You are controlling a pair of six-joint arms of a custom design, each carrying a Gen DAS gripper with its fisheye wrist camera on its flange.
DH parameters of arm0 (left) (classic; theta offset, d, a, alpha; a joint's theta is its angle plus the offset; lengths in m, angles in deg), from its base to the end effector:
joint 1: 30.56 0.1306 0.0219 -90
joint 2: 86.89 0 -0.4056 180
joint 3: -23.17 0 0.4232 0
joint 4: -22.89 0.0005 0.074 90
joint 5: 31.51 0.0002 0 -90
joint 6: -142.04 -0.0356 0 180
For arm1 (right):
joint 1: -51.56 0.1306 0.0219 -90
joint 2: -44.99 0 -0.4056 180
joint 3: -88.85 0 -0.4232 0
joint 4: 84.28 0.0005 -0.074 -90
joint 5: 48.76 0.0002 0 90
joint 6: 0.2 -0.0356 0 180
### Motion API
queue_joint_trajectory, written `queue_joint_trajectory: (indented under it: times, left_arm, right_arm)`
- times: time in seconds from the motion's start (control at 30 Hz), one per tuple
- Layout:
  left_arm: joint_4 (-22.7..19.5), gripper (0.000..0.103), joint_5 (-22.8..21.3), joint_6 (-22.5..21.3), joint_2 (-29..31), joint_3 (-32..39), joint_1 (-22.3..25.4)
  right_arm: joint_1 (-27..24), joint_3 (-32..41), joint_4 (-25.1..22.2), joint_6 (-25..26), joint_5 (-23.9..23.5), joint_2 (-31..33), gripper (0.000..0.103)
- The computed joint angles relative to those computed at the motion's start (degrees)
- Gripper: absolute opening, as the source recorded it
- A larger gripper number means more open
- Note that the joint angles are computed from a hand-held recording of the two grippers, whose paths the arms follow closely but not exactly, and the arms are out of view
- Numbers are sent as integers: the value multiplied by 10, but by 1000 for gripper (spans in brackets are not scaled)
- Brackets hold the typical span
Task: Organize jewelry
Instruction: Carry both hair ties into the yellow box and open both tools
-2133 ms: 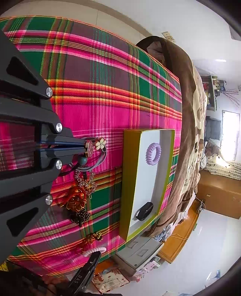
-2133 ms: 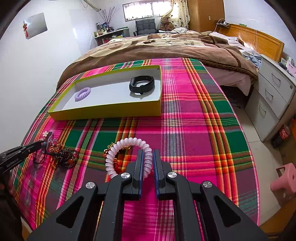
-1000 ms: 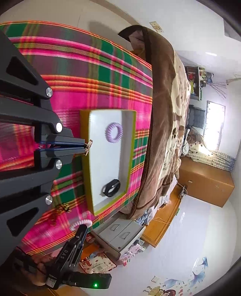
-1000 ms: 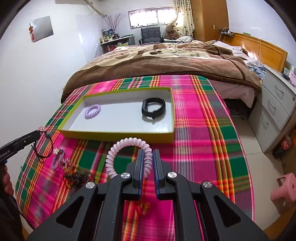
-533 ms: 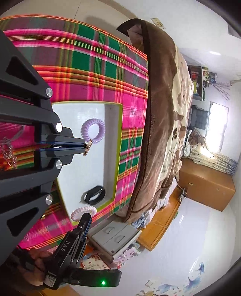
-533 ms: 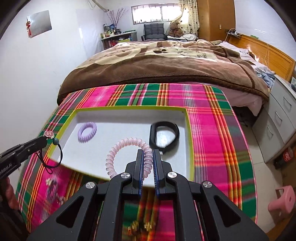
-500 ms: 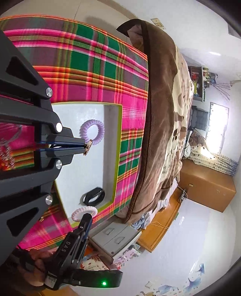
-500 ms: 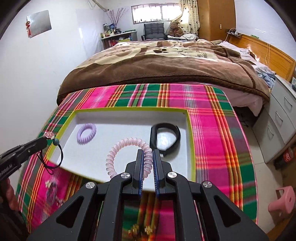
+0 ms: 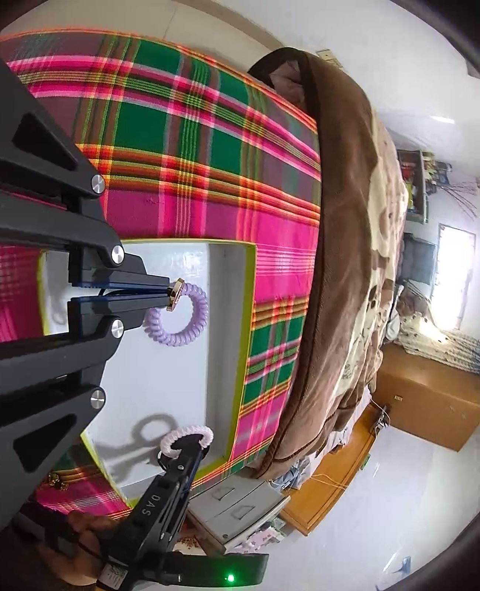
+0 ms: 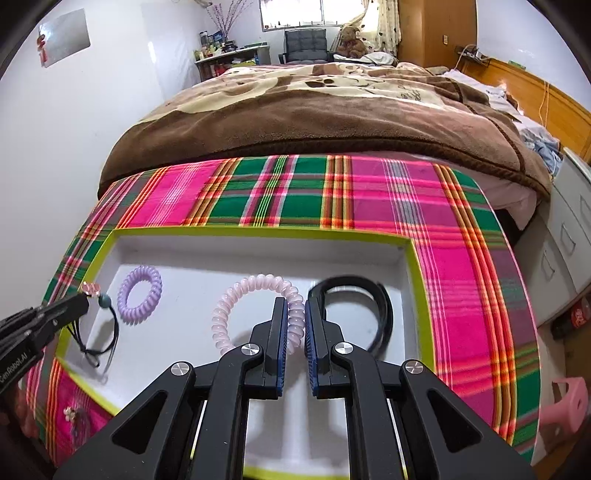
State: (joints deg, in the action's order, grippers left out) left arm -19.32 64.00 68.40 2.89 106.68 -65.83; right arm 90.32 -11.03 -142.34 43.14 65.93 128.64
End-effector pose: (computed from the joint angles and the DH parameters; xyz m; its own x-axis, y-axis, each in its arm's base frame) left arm 0.4169 -0.2997 0.4079 -0.7631 0.1963 -0.6158 0.4292 0.8663 -0.2557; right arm 0.3604 0.2697 0.4140 -0.7717 0.2278 -0.5937 0.2148 0.9721 0.0939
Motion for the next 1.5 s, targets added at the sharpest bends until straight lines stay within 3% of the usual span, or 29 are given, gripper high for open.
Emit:
queue_joint_trajectory:
  times: [0.47,1.03,1.33,1.47,1.5]
  left_arm:
    - [-7,2,-2,-7,12,3,-5]
    - [-19,4,-8,-11,15,8,-10]
    - [-17,12,-6,-15,13,6,-8]
    - [-5,28,-14,-17,1,-3,-13]
    - [-4,30,-9,-18,-3,-5,-13]
  right_arm:
    - [0,30,-6,46,1,41,10]
    - [-5,33,-9,45,-10,53,11]
    - [-5,27,0,44,-20,48,18]
    - [-1,22,6,41,-23,40,23]
    - [1,19,9,40,-23,36,31]
